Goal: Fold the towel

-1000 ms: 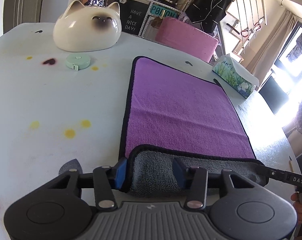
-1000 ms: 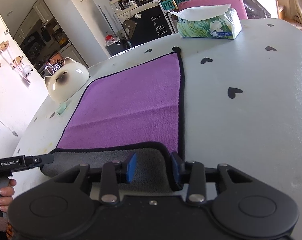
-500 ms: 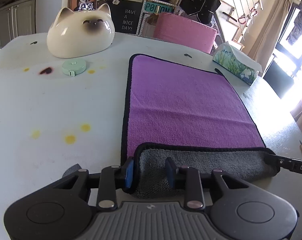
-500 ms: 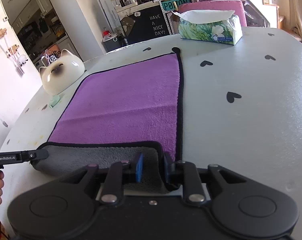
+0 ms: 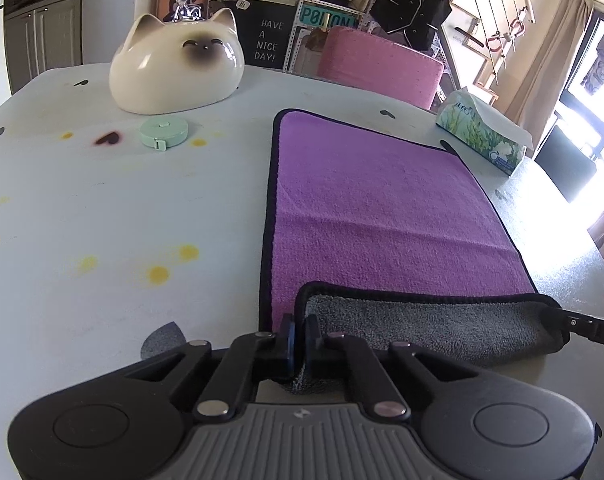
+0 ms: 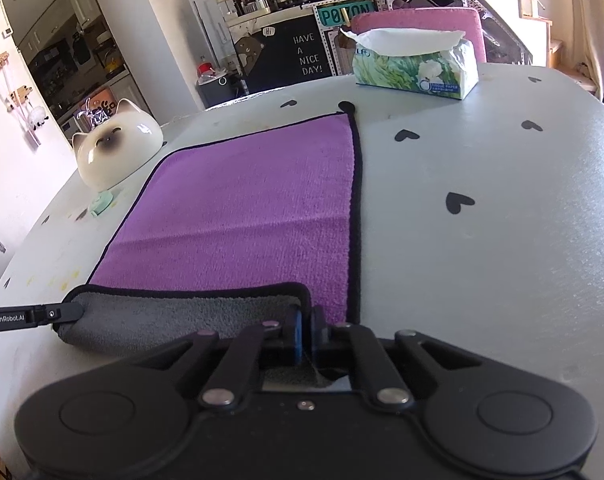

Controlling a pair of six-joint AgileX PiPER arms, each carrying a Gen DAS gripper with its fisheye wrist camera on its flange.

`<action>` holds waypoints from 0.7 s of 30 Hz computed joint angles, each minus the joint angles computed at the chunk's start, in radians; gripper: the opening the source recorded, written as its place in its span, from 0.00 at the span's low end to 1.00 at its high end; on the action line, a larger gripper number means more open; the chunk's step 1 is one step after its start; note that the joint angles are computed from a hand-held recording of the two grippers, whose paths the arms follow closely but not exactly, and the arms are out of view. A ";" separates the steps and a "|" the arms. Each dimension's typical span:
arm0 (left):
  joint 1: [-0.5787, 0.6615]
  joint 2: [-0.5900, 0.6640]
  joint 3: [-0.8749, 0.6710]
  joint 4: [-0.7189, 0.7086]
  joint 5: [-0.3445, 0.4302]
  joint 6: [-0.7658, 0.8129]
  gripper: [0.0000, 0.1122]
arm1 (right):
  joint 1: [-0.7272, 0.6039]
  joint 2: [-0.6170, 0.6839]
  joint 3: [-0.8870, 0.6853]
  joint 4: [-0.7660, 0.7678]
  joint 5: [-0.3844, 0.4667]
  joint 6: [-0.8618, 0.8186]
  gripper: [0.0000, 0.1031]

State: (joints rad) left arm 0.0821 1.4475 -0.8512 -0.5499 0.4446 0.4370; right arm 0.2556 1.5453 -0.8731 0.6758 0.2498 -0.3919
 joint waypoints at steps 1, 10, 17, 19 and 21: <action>0.002 -0.005 0.002 -0.005 -0.001 0.004 0.04 | 0.003 -0.003 0.001 -0.012 -0.004 0.013 0.04; -0.009 -0.007 -0.065 0.045 0.008 -0.029 0.03 | 0.004 -0.028 -0.037 -0.129 -0.003 0.113 0.04; -0.024 0.038 -0.173 0.095 0.009 -0.071 0.03 | 0.004 0.006 -0.132 -0.231 0.009 0.197 0.04; -0.029 0.055 -0.207 0.109 0.013 -0.086 0.03 | 0.003 0.020 -0.163 -0.267 0.015 0.225 0.04; -0.034 0.071 -0.239 0.128 0.015 -0.100 0.03 | 0.001 0.034 -0.195 -0.294 0.025 0.243 0.04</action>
